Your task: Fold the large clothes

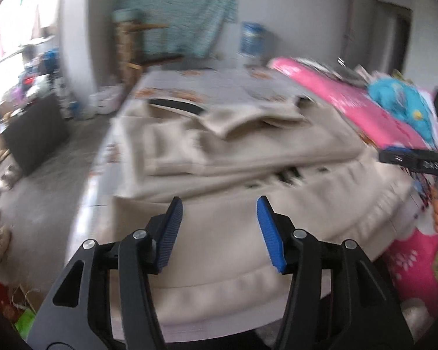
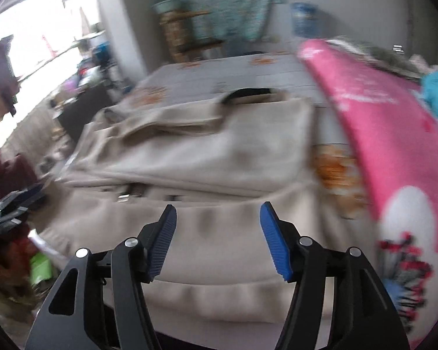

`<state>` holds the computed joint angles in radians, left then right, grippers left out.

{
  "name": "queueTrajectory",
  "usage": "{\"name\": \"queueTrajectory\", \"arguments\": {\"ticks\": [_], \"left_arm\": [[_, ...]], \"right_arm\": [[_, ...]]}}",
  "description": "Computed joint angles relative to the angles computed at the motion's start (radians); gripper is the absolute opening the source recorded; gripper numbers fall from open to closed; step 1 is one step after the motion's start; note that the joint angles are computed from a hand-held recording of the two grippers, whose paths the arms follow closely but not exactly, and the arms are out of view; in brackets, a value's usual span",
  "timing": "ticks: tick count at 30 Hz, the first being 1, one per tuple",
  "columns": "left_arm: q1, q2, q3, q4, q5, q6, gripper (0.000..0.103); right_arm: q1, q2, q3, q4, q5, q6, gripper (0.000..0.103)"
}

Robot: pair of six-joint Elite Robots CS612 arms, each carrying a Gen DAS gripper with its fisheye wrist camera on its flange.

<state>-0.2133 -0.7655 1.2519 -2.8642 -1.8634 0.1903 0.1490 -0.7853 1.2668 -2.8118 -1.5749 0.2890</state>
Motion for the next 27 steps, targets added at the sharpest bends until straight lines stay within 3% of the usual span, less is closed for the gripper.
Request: {"name": "queueTrajectory", "arguments": {"ticks": [4,7,11,16,20,23,27], "left_arm": [[-0.02,-0.005,0.016,0.055,-0.049,0.05,0.051],[-0.031,-0.018,0.049,0.049,-0.031,0.088,0.051],[-0.038,-0.031,0.085,0.034,-0.011,0.091,0.05],[-0.04,-0.033,0.1,0.015,-0.01,0.078,0.05],[-0.041,-0.029,0.102,0.005,-0.008,0.08,0.05],[-0.041,-0.026,0.101,0.004,-0.016,0.079,0.05],[-0.039,-0.02,0.096,0.004,-0.026,0.075,0.05]], "right_arm": [[0.005,0.054,-0.084,0.041,0.144,-0.046,0.058],[0.007,0.106,-0.179,0.13,0.243,-0.137,0.058],[0.018,0.161,-0.299,0.277,0.276,-0.283,0.057],[0.025,0.2,-0.397,0.43,0.302,-0.426,0.046],[0.033,0.2,-0.418,0.503,0.273,-0.541,0.043],[0.038,0.202,-0.438,0.552,0.261,-0.586,0.037],[0.044,0.208,-0.464,0.595,0.251,-0.642,0.037]]}}
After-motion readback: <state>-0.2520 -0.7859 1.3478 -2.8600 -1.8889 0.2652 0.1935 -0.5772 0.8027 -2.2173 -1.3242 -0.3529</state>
